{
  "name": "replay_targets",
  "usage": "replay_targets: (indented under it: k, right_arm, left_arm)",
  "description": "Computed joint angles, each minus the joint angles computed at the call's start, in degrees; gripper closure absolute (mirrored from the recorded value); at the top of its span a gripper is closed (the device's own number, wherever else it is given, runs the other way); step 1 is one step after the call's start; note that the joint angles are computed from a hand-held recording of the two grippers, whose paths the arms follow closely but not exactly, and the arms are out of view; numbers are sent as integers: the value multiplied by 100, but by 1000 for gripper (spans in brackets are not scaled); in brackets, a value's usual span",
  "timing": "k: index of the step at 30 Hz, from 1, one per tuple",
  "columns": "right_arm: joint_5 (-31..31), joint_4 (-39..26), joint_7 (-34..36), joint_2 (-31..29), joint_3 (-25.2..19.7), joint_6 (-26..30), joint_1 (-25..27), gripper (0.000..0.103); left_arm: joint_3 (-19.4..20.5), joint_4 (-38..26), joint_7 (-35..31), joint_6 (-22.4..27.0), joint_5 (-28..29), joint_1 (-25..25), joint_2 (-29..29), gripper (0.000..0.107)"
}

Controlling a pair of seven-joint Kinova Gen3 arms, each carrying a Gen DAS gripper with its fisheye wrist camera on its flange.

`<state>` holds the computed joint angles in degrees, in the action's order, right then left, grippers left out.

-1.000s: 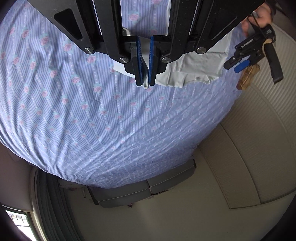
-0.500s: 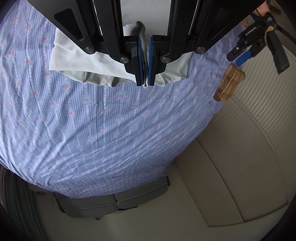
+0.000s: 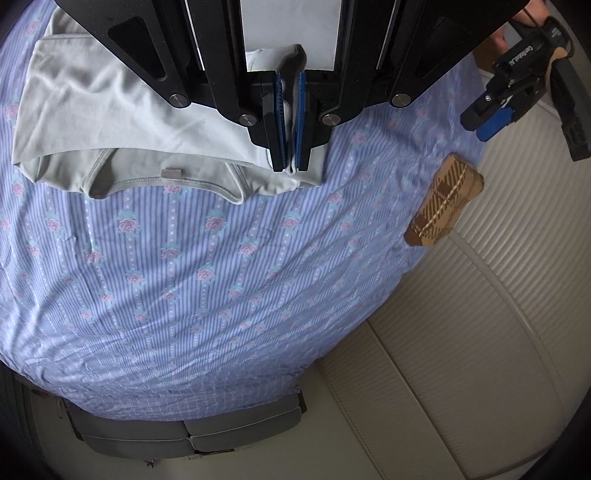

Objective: Fold small clothes

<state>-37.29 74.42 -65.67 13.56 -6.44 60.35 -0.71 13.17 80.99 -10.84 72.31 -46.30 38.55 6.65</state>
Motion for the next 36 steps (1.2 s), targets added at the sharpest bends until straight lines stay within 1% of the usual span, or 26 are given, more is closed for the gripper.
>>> replay_targets:
  k: [4, 10, 14, 16, 17, 18, 19, 20, 21, 25, 27, 30, 32, 34, 36]
  right_arm:
    - [243, -30, -209, 137, -59, -111, -265, 96]
    - [643, -93, -635, 429, -141, -262, -597, 96]
    - [1037, -80, -921, 549, -151, -396, -845, 95]
    - [1149, -43, -1005, 590, -170, -439, -888, 94]
    - [1100, -34, -966, 622, -214, -409, -844, 90]
    - [1056, -57, -934, 667, -247, -336, -805, 80]
    - [948, -36, -839, 687, -299, -296, -726, 73]
    - [815, 63, -702, 653, -348, -344, -634, 61]
    - [734, 237, -577, 539, -362, -484, -574, 56]
    - [689, 923, -110, -88, -227, -1046, -402, 55]
    - [703, 1300, 128, -459, -77, -1373, -285, 55]
    - [873, 1800, 290, -960, 250, -1796, -128, 55]
    - [1065, 1979, 313, -1141, 469, -1926, -23, 55]
    - [1462, 2013, 180, -1180, 632, -1934, 39, 55]
    - [1623, 1994, 205, -1123, 754, -1829, 147, 55]
  left_arm:
    - [-14, 29, -51, -4, 5, -36, -9, 35]
    - [-36, 56, -173, -74, 158, -109, 14, 35]
    - [-44, 36, -246, -56, 174, -94, 74, 35]
    - [-60, 24, -282, -52, 201, -82, 105, 35]
    - [-70, 28, -290, -62, 219, -78, 114, 35]
    - [-79, 37, -293, -73, 234, -73, 120, 35]
    - [-84, 33, -303, -81, 244, -66, 133, 35]
    - [-89, 26, -311, -90, 241, -54, 147, 35]
    - [-91, 18, -313, -97, 230, -35, 165, 35]
    - [-96, -59, -375, -125, 208, 77, 302, 35]
    - [-111, -115, -420, -159, 208, 163, 408, 35]
    - [-176, -273, -471, -246, 213, 311, 625, 35]
    - [-244, -397, -528, -394, 253, 382, 781, 35]
    - [-316, -526, -706, -553, 296, 447, 950, 35]
    - [-431, -786, -860, -460, 235, 606, 1203, 35]
